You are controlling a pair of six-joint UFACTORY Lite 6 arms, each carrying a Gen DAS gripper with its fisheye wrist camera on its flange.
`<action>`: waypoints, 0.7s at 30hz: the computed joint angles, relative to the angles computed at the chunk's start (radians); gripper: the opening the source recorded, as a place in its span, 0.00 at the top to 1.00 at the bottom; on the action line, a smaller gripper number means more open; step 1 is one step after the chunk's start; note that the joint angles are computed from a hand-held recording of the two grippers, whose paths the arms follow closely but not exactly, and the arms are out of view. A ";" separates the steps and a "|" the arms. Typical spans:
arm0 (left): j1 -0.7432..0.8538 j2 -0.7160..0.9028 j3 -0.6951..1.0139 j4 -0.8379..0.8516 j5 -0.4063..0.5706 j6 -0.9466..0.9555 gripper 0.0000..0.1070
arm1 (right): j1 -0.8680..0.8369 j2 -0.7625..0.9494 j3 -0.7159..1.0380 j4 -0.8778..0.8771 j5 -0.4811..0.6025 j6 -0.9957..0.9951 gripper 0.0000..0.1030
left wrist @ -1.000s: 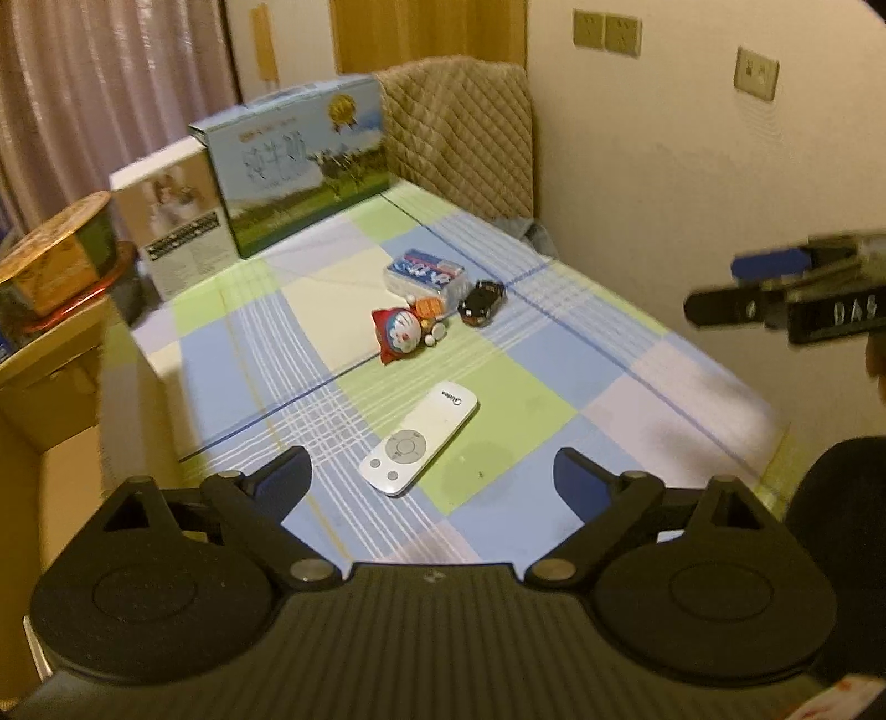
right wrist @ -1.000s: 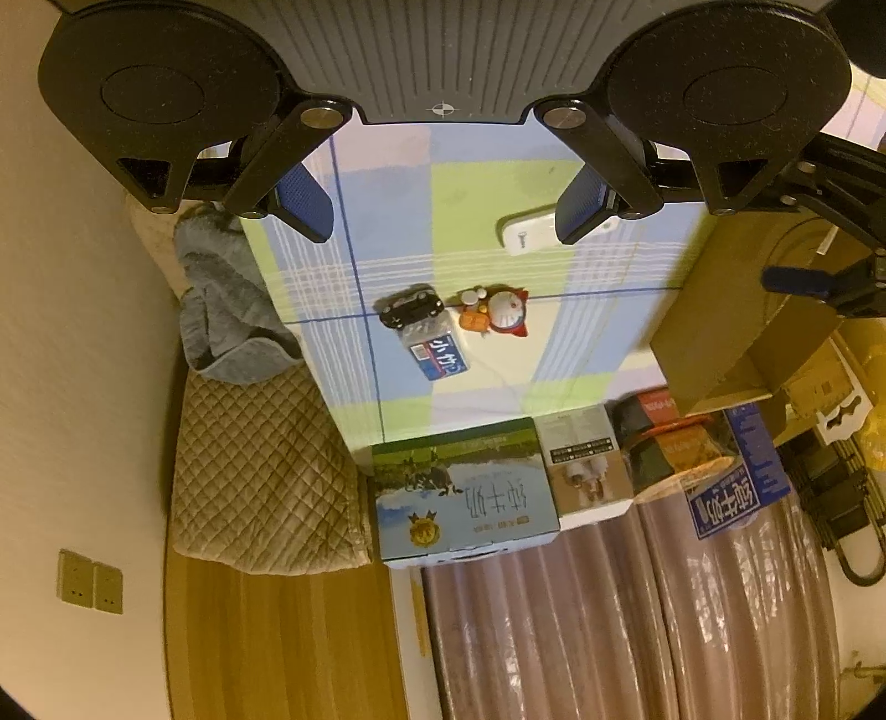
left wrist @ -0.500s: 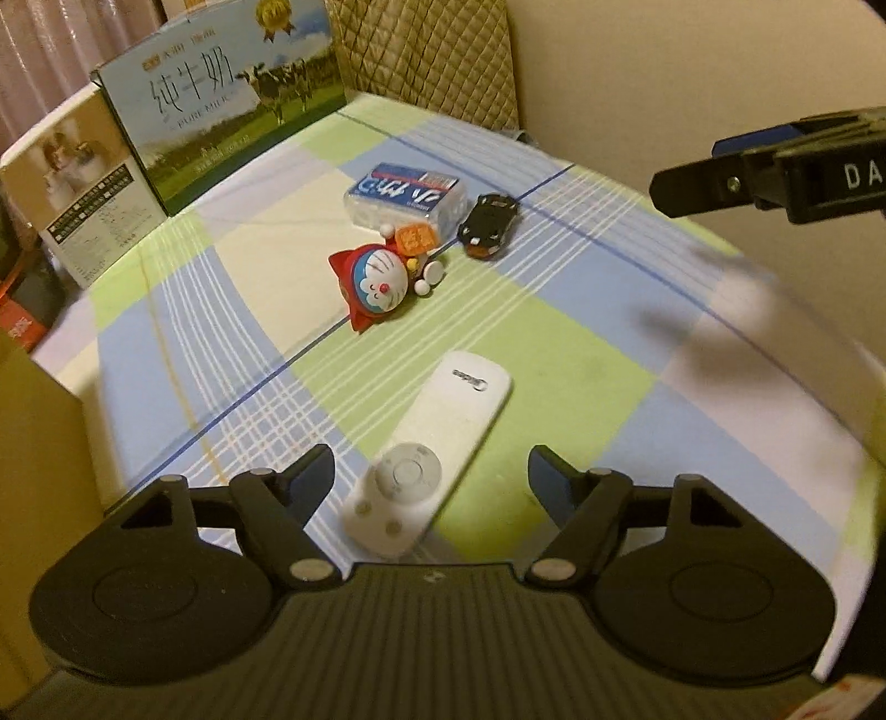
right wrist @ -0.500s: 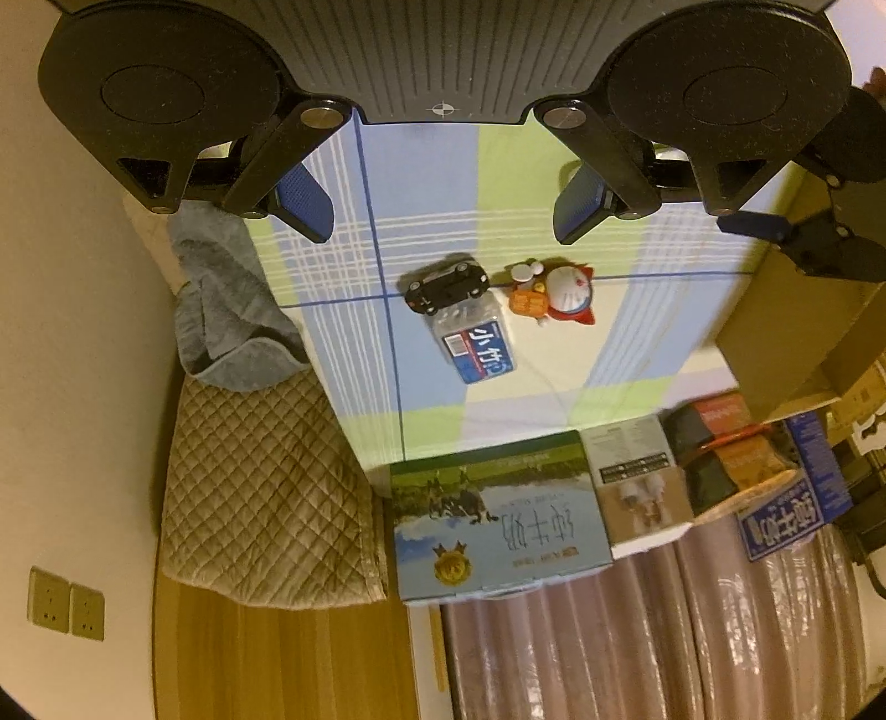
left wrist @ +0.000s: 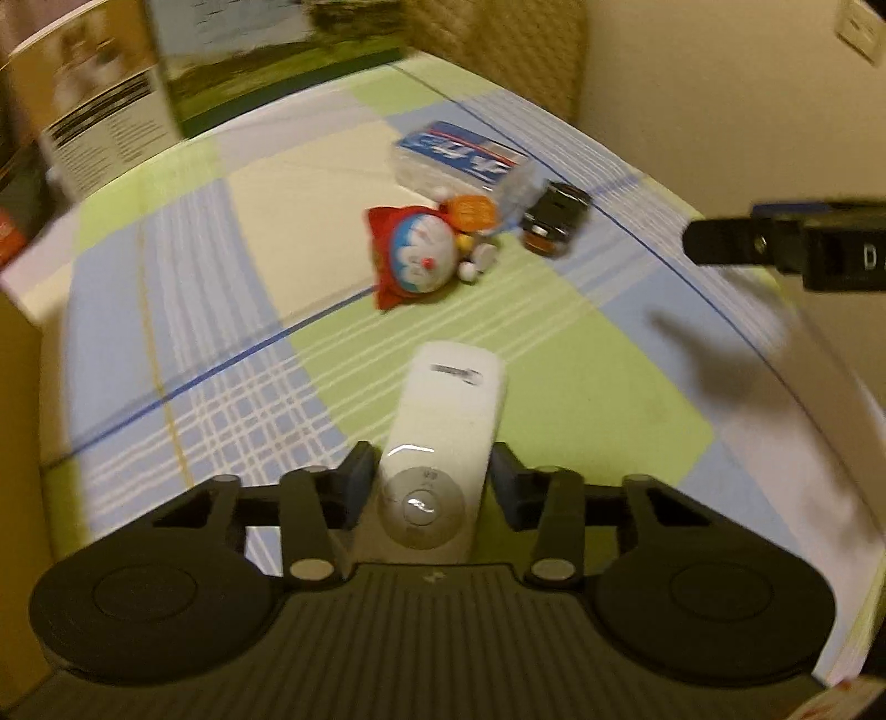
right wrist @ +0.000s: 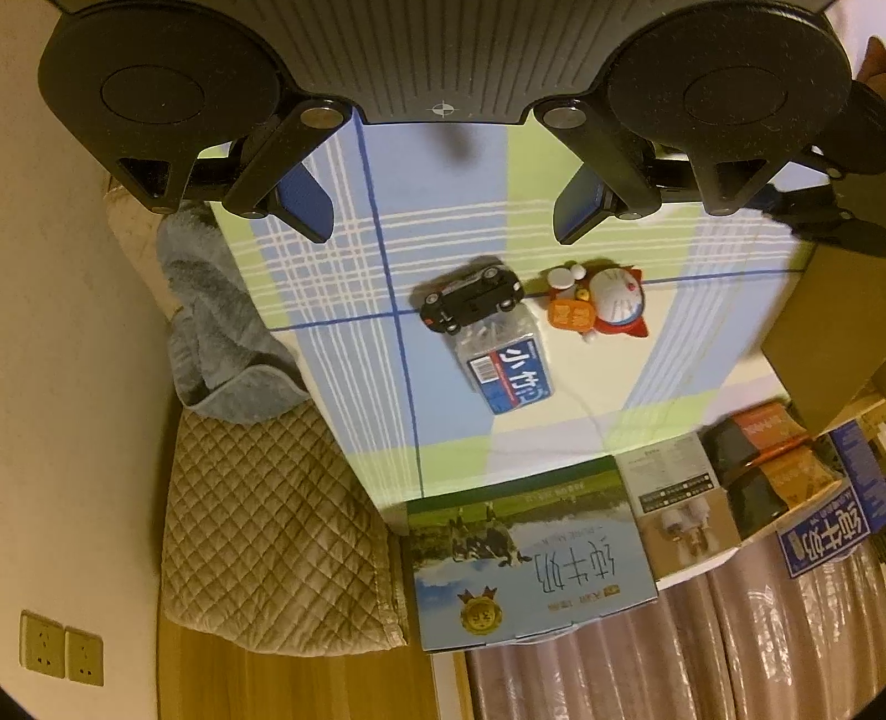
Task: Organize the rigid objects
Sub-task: 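Reach the left gripper to the white Midea remote and grasp it, then grasp the black toy car with the right gripper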
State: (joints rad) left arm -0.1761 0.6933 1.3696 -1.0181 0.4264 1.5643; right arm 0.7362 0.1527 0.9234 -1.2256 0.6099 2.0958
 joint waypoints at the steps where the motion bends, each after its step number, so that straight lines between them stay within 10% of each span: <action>1: 0.006 -0.007 -0.017 -0.041 -0.004 0.020 0.67 | -0.006 0.005 0.001 -0.011 -0.002 0.006 0.18; 21: 0.068 -0.032 -0.130 -0.562 -0.014 0.440 0.67 | -0.131 0.235 0.113 -0.373 -0.130 0.067 0.18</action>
